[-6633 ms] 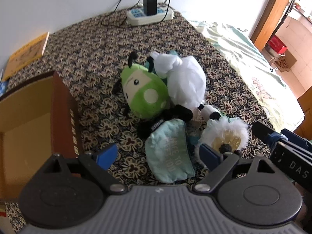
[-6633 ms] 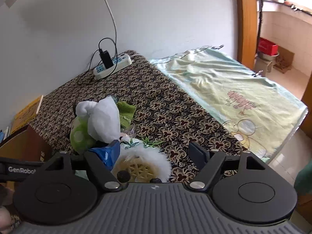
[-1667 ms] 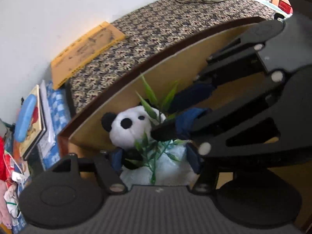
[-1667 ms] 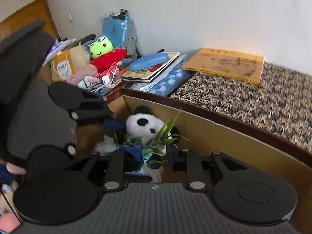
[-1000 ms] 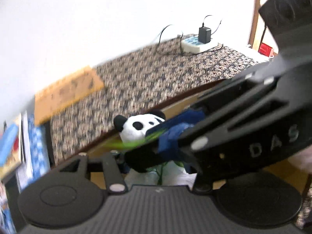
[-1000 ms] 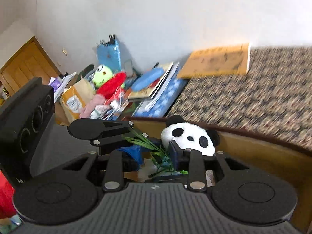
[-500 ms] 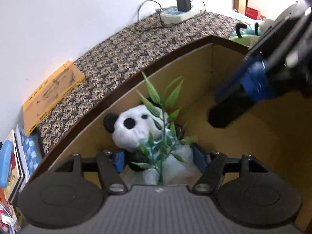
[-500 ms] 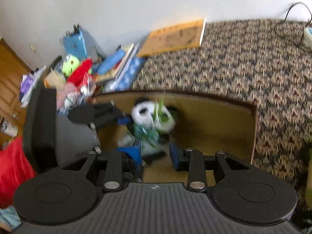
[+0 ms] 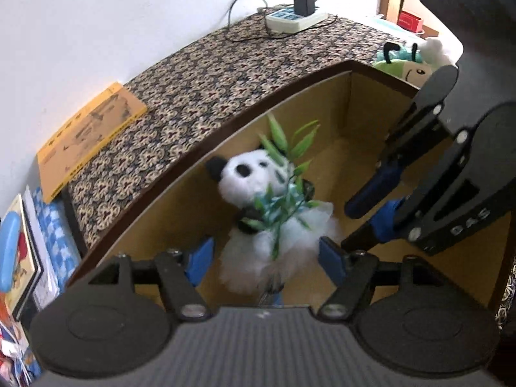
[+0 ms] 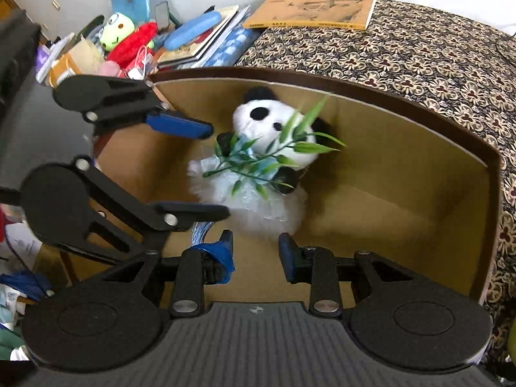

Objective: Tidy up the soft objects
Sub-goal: 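Carry the panda plush into the cardboard box and open the right gripper, then move the empty right gripper back over the plush pile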

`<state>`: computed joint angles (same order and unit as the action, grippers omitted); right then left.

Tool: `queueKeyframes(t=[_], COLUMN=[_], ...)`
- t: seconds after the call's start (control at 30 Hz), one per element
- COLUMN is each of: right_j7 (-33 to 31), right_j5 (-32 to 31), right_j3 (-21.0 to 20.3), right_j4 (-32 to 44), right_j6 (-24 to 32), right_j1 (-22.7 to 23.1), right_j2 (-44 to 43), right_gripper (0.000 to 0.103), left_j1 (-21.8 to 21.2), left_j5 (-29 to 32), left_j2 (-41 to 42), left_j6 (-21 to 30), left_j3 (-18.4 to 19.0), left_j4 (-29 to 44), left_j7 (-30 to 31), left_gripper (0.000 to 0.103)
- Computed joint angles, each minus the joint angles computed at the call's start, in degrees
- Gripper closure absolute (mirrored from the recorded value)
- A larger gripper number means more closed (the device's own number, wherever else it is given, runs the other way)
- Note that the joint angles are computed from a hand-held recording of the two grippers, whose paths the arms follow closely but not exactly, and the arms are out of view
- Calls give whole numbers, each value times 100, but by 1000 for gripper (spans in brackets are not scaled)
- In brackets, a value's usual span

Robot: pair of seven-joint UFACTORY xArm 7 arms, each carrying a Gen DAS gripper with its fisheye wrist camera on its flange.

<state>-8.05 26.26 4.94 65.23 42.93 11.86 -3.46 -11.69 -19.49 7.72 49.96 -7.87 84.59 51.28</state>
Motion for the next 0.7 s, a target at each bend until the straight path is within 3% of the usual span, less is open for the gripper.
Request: queueKeyframes(t=[0.2,0.37,0.43,0.5,0.67,0.7], right_j7=[673,829,1129,1282,1300,1229], right_j5=[-695,-1046,-1499,-1532,-1442,-1350], right_j3=[76,112,132,122,96,87], right_j4=[178,127,194,306,340,333], right_j6=[-81,-389,-410,-275,-171,-120], right_j1=[2,20,46,36,-25,-43], right_j2=[283,342,436,541,518,452], right_gripper=[90,90,90,91,91,89], left_j1=[-182,-387,-431,-464,-257,-204], left_j5=[733,1551,1666,1744,1280,1162], left_j2=[226,405,564,657,476,376], left_j6=[11,35,143,133,323,422], left_j3=[8,35,30,29,-60,-64], left_j4=[131,117,285,373,372,335], left_j7=[-705,-1181,-1409,-1610,-1169,-1027], left_gripper=[33,57,58,58,56,49])
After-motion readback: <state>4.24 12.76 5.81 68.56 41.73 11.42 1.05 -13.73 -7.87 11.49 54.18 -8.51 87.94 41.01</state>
